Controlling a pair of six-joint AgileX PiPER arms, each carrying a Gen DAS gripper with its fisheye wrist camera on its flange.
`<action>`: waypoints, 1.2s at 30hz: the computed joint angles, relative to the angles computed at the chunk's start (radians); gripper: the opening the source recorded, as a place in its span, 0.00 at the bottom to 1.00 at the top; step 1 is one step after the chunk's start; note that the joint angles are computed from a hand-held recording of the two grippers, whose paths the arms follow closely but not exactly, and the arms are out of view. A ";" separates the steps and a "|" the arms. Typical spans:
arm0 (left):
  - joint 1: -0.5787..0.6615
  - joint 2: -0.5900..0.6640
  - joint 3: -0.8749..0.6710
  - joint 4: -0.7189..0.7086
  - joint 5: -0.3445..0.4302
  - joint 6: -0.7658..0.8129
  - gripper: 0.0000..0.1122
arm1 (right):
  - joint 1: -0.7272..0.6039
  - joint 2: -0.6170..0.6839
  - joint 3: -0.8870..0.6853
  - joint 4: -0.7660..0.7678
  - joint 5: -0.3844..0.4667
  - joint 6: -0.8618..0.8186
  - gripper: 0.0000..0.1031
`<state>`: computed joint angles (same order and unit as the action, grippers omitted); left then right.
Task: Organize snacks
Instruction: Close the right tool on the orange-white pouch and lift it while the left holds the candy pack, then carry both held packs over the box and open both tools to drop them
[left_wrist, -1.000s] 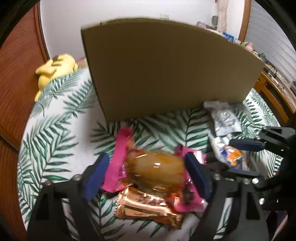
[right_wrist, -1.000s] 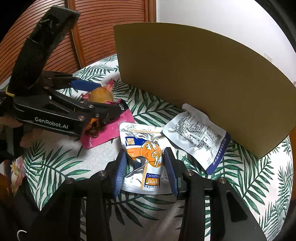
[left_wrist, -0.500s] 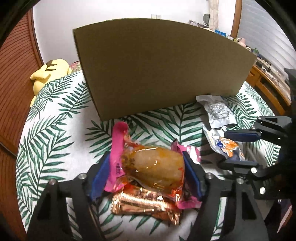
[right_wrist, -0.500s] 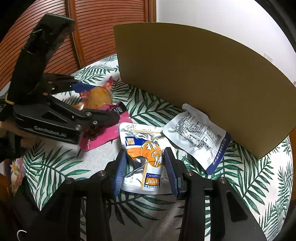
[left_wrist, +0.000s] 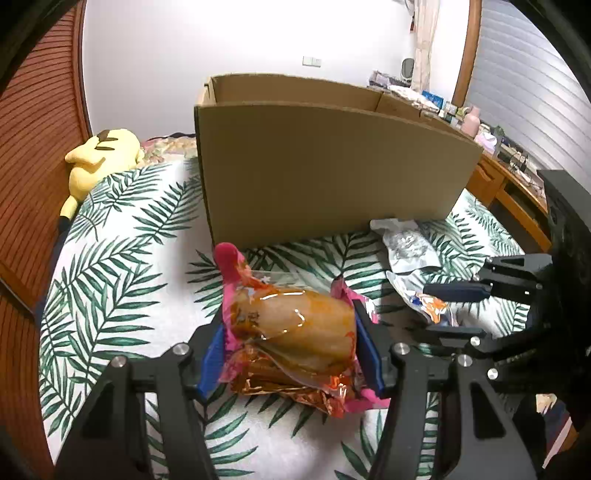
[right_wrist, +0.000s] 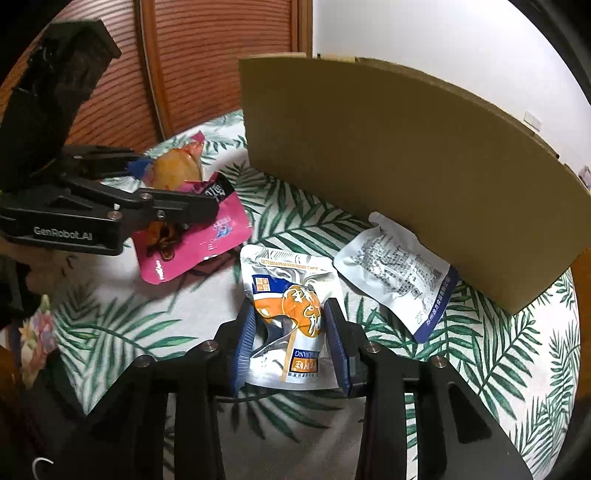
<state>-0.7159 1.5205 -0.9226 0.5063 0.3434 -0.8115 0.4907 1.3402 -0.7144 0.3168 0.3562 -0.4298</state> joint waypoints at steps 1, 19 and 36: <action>0.000 -0.006 0.001 -0.002 -0.002 0.001 0.53 | 0.005 -0.012 0.003 -0.009 0.000 0.012 0.34; -0.032 -0.039 0.012 0.051 -0.007 -0.066 0.53 | -0.049 -0.184 0.079 0.155 -0.006 -0.104 0.27; -0.045 -0.052 -0.312 -0.078 0.146 0.171 0.53 | -0.117 -0.282 -0.195 0.046 0.144 -0.055 0.28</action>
